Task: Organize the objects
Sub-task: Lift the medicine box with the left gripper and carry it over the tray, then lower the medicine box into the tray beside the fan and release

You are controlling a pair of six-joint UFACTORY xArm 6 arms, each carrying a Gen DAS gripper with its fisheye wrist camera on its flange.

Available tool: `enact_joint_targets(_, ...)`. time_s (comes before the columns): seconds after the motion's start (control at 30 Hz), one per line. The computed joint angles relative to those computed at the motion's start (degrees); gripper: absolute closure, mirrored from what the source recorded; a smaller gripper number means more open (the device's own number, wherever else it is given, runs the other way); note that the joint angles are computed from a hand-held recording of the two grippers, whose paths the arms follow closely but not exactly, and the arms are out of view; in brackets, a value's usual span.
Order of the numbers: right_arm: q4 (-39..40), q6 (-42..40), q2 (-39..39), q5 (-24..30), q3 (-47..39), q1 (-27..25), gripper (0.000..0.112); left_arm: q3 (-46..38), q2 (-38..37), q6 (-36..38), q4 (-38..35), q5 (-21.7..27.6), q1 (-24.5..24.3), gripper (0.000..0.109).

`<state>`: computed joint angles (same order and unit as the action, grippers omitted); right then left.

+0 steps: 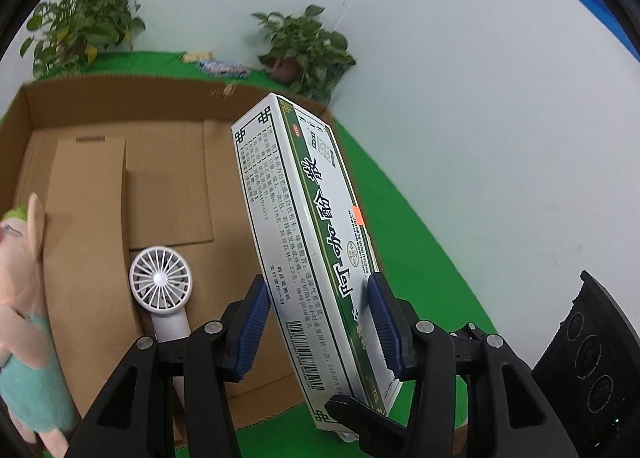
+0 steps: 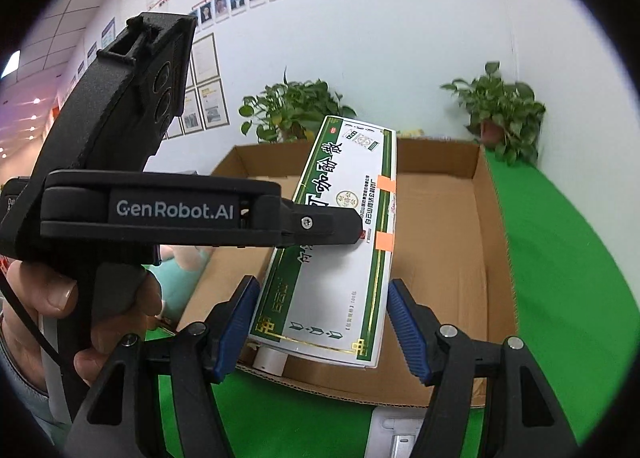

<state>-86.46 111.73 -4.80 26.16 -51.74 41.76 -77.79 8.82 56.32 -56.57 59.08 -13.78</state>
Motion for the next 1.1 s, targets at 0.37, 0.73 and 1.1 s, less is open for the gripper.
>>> enact_joint_targets(0.37, -7.7, 14.5, 9.1, -11.6, -2.7, -5.1, 0.048, -5.7, 11.9, -5.5, 9.5, -8.6, -3.9, 0.062)
enact_joint_targets(0.73, 0.7, 7.5, 12.1, -11.1, -3.5, -5.5, 0.05, -6.8, 13.9, -7.0, 11.5, -9.3, -4.0, 0.06)
enact_joint_targets(1.1, 12.8, -5.4, 15.2, -8.5, -5.5, -4.3, 0.049, 0.7, 8.2, -3.6, 8.3, -8.8, 0.1, 0.059)
